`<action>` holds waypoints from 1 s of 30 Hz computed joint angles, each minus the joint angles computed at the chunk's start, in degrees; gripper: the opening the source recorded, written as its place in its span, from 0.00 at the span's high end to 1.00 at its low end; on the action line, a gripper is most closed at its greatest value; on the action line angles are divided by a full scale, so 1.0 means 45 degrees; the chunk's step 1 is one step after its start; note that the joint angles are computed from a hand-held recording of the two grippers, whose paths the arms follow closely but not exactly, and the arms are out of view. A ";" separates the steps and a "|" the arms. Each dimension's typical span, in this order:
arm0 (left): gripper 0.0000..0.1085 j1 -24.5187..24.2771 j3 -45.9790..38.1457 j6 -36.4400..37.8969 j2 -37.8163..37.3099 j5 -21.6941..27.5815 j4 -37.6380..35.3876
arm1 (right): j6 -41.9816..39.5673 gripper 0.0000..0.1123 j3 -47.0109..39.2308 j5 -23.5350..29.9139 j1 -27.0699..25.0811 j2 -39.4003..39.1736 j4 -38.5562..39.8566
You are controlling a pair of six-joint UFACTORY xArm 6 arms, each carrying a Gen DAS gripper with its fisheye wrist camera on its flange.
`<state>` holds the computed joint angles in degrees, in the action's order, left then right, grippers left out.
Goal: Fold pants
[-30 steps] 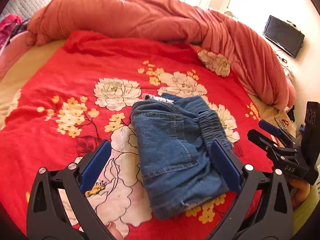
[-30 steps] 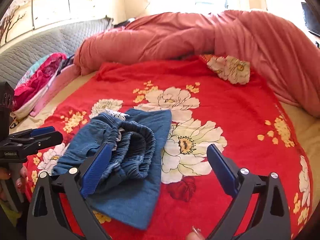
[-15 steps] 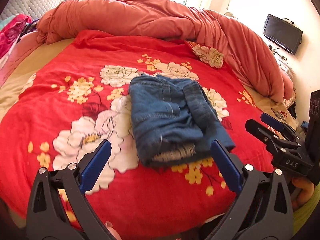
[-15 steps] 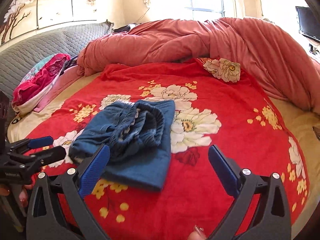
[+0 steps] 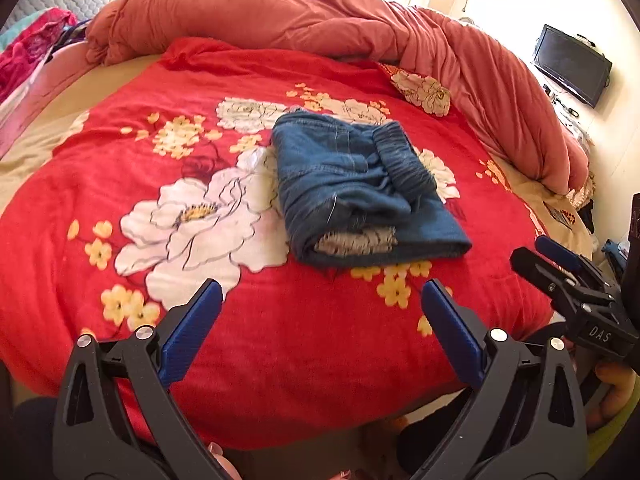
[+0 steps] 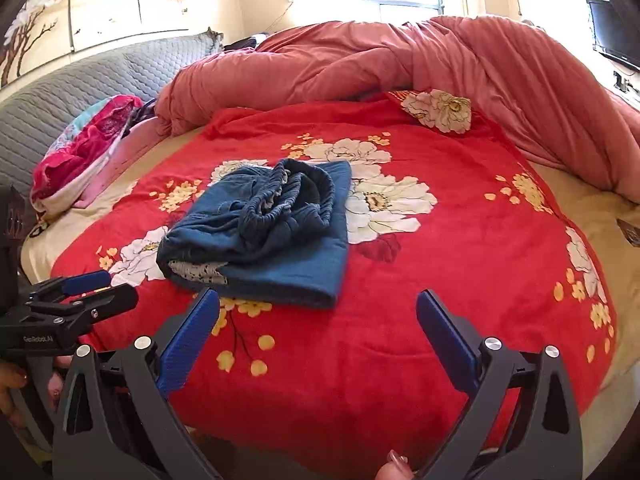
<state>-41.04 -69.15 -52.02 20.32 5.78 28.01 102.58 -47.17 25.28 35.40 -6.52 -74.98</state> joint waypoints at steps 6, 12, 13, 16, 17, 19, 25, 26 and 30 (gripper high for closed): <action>0.14 -0.0073 0.0327 0.0084 -0.0150 0.0069 -0.0203 | -0.0456 0.13 0.0004 0.0590 0.0375 0.0012 0.0359; 0.14 -0.0036 0.0398 0.0066 -0.0149 0.0132 -0.0269 | -0.0631 0.13 0.0016 0.0637 0.0392 0.0061 0.0594; 0.13 -0.0042 0.0395 0.0114 -0.0149 0.0143 -0.0331 | -0.0623 0.13 0.0014 0.0668 0.0406 0.0063 0.0600; 0.14 -0.0046 0.0394 0.0125 -0.0143 0.0126 -0.0325 | -0.0711 0.13 -0.0007 0.0664 0.0407 0.0116 0.0712; 0.13 -0.0041 0.0396 0.0168 -0.0143 0.0115 -0.0336 | -0.0764 0.13 -0.0002 0.0600 0.0389 0.0136 0.0791; 0.13 -0.0035 0.0453 0.0184 -0.0182 0.0064 -0.0331 | -0.0857 0.13 0.0004 0.0572 0.0372 0.0165 0.0928; 0.13 -0.0035 0.0431 -0.0029 -0.0192 0.0216 -0.0123 | -0.0875 0.13 0.0075 0.0485 0.0357 0.0116 0.0958; 0.13 -0.0045 0.0407 -0.0041 -0.0186 0.0287 -0.0096 | -0.0900 0.13 0.0070 0.0508 0.0362 0.0118 0.0982; 0.13 -0.0077 0.0352 -0.0061 -0.0162 0.0392 -0.0070 | -0.0957 0.13 0.0088 0.0515 0.0348 0.0122 0.1108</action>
